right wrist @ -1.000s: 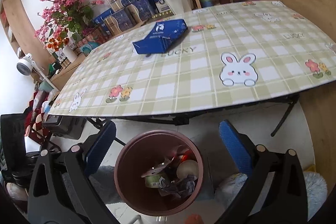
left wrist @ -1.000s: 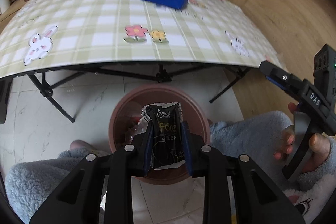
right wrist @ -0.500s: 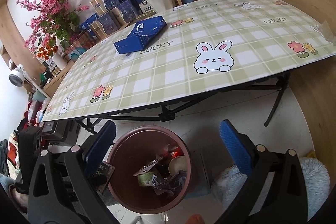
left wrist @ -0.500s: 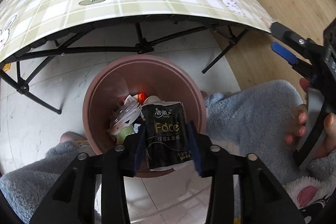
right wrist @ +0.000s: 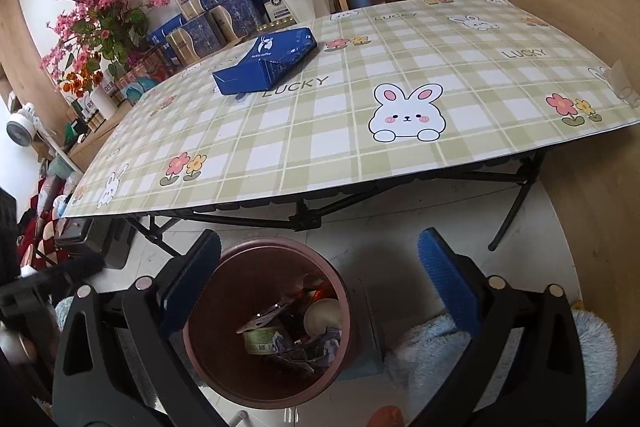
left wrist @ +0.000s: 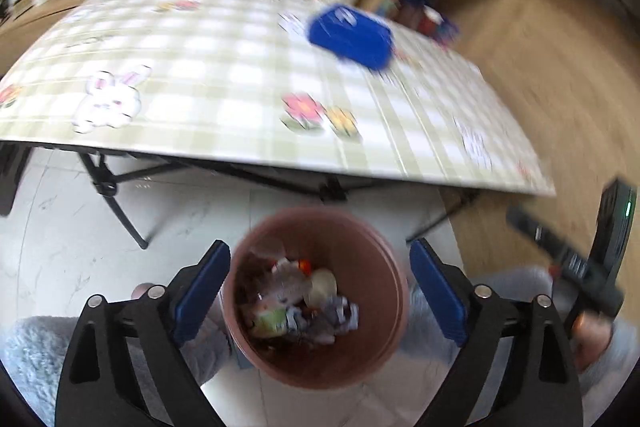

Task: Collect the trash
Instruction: 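Reach the right gripper to the blue luckin coffee box and grasp it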

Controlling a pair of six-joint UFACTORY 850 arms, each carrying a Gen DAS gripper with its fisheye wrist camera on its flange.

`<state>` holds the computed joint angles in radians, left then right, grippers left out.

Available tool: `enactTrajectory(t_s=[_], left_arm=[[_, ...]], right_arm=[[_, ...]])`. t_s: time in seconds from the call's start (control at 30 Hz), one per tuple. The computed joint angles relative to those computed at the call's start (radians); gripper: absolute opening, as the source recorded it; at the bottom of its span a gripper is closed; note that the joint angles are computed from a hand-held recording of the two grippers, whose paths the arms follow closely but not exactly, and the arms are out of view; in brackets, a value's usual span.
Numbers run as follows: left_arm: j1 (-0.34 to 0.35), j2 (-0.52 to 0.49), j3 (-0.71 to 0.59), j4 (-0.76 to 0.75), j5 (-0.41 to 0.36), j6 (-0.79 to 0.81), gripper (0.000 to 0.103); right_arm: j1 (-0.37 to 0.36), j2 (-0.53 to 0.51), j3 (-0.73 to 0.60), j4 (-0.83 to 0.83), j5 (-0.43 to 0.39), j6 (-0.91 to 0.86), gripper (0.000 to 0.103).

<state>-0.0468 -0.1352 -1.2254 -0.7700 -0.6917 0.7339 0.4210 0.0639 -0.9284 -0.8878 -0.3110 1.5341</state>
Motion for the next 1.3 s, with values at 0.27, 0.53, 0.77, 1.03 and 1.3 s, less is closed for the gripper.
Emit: enactTrajectory(t_s=[0.27,0.53,0.77,1.03,1.3], left_arm=[[0.042,-0.008,-0.025,-0.038,0.024,-0.028,0.090],[0.042,-0.023,-0.042,-0.034,0.041,-0.008,0.090],[0.028,-0.065,-0.107,-0.019,0.090,0.020,0.090],[-0.012,-0.228,-0.323,0.052,0.094,-0.053,0.090],[-0.071,-0.456,-0.642,0.145,0.066,-0.184,0.089]], right_arm=[[-0.001,-0.012,-0.014,0.036,-0.004,-0.044,0.098],[-0.027,-0.044,-0.055,0.221,0.014,-0.254,0.097],[-0.082,-0.101,-0.143,0.352,0.008,-0.431,0.097],[-0.203,-0.264,-0.344,1.124,0.062,-1.210,0.098],[-0.274,-0.518,-0.652,1.361,-0.036,-1.443,0.098]])
